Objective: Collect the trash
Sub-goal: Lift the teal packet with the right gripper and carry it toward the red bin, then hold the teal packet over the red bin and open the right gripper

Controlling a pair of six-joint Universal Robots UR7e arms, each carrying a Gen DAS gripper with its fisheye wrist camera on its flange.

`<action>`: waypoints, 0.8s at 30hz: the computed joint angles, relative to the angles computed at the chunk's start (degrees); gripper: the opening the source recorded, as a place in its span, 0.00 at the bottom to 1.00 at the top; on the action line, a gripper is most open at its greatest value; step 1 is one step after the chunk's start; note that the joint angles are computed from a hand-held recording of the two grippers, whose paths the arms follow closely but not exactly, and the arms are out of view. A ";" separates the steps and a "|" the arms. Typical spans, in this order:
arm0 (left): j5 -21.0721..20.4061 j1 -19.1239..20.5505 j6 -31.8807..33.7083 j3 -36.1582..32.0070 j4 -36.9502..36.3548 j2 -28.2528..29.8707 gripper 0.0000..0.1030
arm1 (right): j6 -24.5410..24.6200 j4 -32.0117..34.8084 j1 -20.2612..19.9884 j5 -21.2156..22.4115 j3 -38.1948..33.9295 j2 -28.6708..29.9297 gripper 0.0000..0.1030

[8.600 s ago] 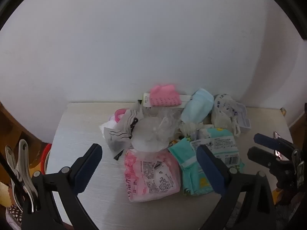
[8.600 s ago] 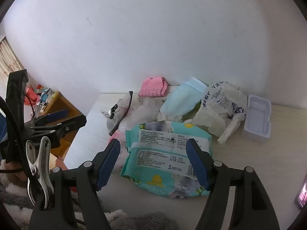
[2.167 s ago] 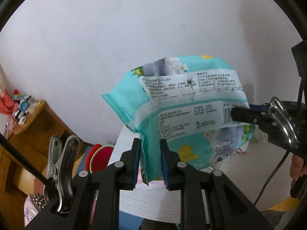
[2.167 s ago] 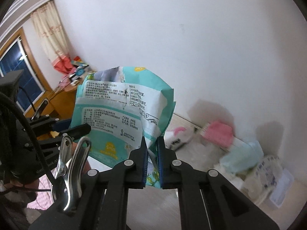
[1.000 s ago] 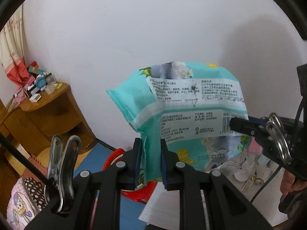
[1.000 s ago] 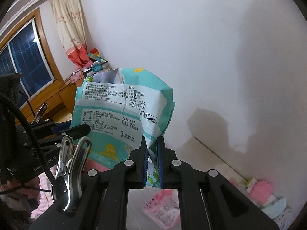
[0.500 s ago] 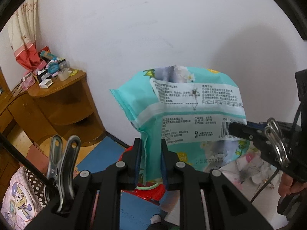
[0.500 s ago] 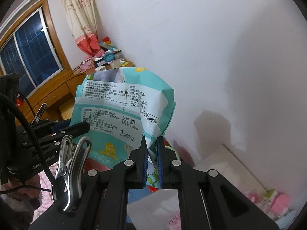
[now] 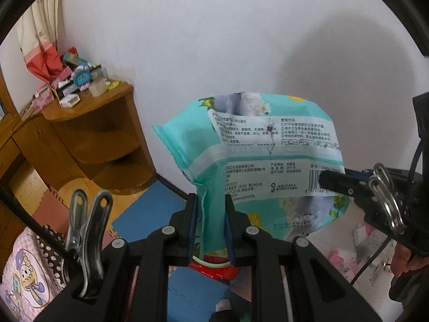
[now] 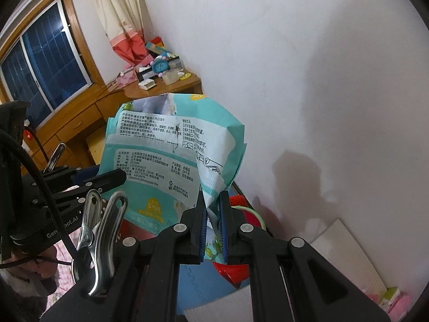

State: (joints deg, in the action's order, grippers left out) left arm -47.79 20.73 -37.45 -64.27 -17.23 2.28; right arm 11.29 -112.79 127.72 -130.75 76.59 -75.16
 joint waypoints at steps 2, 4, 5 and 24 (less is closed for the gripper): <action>-0.86 1.56 0.15 -0.73 0.19 0.95 0.18 | -0.14 0.47 -1.34 1.02 -0.03 0.57 0.09; -1.88 3.11 0.22 -2.42 0.80 2.47 0.18 | -0.36 0.93 -2.88 2.15 -0.20 1.43 0.09; -2.52 4.10 0.18 -3.64 1.30 3.57 0.18 | -0.44 0.97 -3.67 2.72 -0.16 1.95 0.09; -14.87 21.48 0.54 -24.60 6.09 26.34 0.18 | -7.41 3.16 -21.27 8.75 5.22 13.27 0.09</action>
State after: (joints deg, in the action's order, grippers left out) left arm -62.66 42.22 -36.91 -88.86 -11.14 28.63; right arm 3.88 -109.63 106.45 -122.00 81.81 -61.89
